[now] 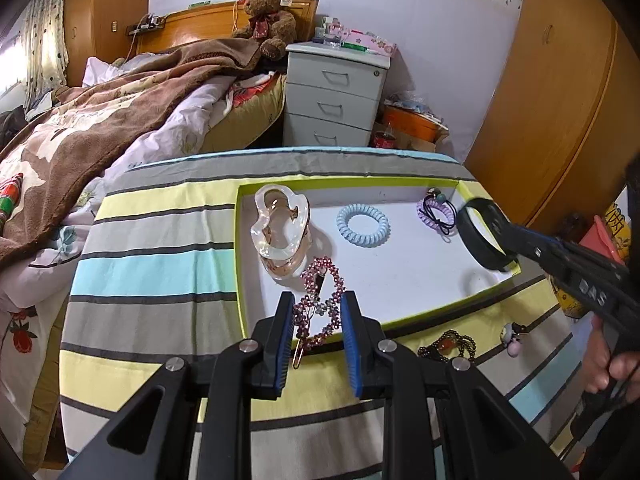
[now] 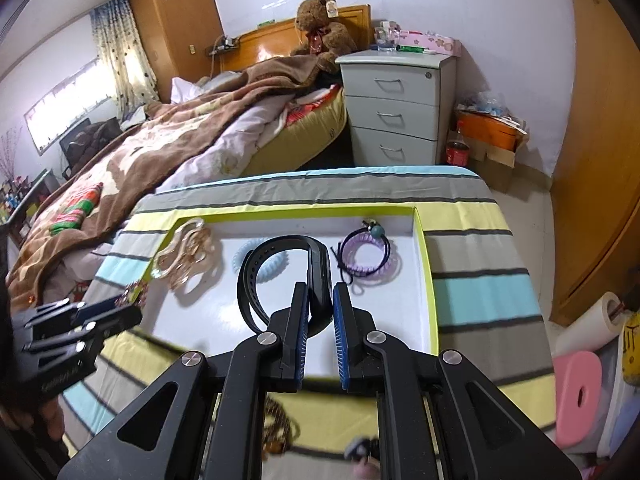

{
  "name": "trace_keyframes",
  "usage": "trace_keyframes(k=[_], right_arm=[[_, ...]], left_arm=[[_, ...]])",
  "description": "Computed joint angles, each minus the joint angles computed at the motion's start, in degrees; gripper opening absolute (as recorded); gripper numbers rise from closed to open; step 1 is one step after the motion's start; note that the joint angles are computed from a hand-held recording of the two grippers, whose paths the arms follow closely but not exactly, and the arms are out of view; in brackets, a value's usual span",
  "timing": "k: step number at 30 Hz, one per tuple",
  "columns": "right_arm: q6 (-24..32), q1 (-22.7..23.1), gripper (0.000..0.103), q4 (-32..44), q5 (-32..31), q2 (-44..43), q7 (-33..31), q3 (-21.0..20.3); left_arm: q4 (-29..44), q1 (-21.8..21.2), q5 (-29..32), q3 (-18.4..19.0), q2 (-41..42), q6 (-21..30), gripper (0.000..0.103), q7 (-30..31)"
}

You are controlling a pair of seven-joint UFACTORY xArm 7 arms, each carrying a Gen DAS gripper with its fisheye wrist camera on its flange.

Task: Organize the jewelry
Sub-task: 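Carry black band and pink rhinestone clip with both tools over the tray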

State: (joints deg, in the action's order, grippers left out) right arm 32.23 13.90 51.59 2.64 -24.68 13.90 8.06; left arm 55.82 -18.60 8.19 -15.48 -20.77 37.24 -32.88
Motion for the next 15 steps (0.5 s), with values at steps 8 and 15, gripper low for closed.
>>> trace_keyframes(k=[8, 15], right_arm=[[1.49, -1.67, 0.013, 6.02, -4.24, 7.76, 3.70, 1.42], [3.57, -1.92, 0.013, 9.62, -9.64, 12.30, 7.59, 2.25]], left_arm=[[1.76, 0.06, 0.39, 0.46, 3.48, -0.11, 0.024, 0.23], [2.83, -0.38, 0.24, 1.13, 5.88, -0.43, 0.024, 0.64]])
